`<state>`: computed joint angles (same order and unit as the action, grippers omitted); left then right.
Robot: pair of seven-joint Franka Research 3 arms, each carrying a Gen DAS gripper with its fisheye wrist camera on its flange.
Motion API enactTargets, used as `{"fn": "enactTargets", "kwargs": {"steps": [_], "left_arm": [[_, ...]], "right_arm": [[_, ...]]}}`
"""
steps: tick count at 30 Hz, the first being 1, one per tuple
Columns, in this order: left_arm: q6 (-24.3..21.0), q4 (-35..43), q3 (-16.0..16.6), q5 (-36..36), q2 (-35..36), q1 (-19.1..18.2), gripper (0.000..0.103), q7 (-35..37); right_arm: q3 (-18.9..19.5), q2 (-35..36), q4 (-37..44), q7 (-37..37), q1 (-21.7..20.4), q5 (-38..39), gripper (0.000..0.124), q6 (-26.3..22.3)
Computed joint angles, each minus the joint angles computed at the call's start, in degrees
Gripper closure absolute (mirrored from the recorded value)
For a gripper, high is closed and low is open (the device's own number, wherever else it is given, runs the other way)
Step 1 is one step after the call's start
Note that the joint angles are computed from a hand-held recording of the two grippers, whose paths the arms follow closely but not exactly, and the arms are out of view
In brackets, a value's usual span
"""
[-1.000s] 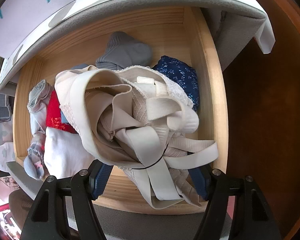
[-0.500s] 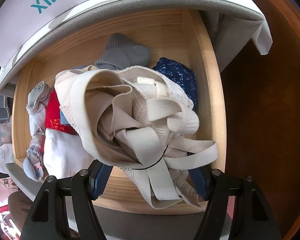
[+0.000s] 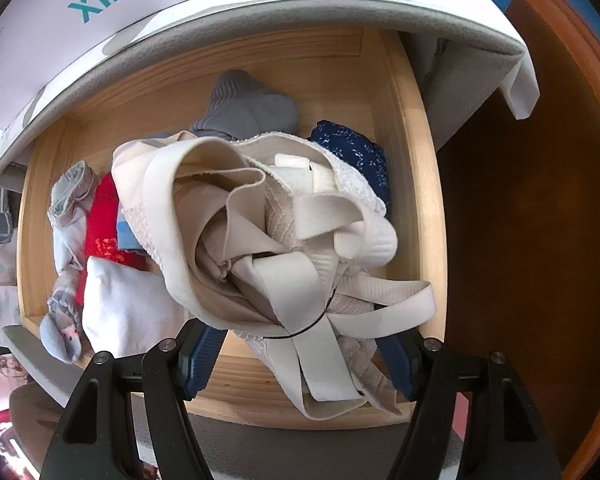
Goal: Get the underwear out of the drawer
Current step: 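Return the open left tool to the drawer while the right tool lifts the beige underwear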
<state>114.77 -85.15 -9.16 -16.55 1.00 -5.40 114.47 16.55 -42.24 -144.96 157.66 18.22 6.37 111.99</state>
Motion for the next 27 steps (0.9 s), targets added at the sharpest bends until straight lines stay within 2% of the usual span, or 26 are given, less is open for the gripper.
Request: {"fn": "enactTargets", "kwargs": {"steps": [5,10,15,19,22,24,27], "left_arm": [[-1.2,-4.62,2.06,-2.73,-4.68,1.67,0.045,1.99],[2.71,-15.94,4.48,-1.31,-11.94,2.66,0.045,1.9],[7.04,-28.22,6.39,2.82,-18.24,2.94,0.045,0.75],[10.04,-36.03,8.14,2.31,-22.35,2.39,0.045,-0.34],[11.09,-39.9,8.45,3.12,-23.99,1.94,0.045,-2.04],[10.33,-41.44,9.02,2.31,-24.71,1.27,0.045,-2.8],[12.63,-44.79,8.78,3.48,-26.16,0.82,0.045,-2.82]], "right_arm": [[1.17,0.02,0.77,1.19,-0.05,-1.27,0.057,-0.43],[2.06,-3.05,-0.32,2.47,0.2,-2.29,0.058,1.48],[3.45,-4.31,1.04,3.77,-0.17,-3.78,0.058,0.27],[4.05,-4.15,3.53,3.79,-0.18,-4.89,0.059,-1.67],[3.88,-5.52,4.5,4.0,-0.12,-4.61,0.059,-1.48],[4.11,-6.34,6.26,3.81,-0.38,-5.01,0.059,-2.81],[3.9,-6.82,8.88,2.07,-0.93,-5.84,0.059,-5.01]]}}
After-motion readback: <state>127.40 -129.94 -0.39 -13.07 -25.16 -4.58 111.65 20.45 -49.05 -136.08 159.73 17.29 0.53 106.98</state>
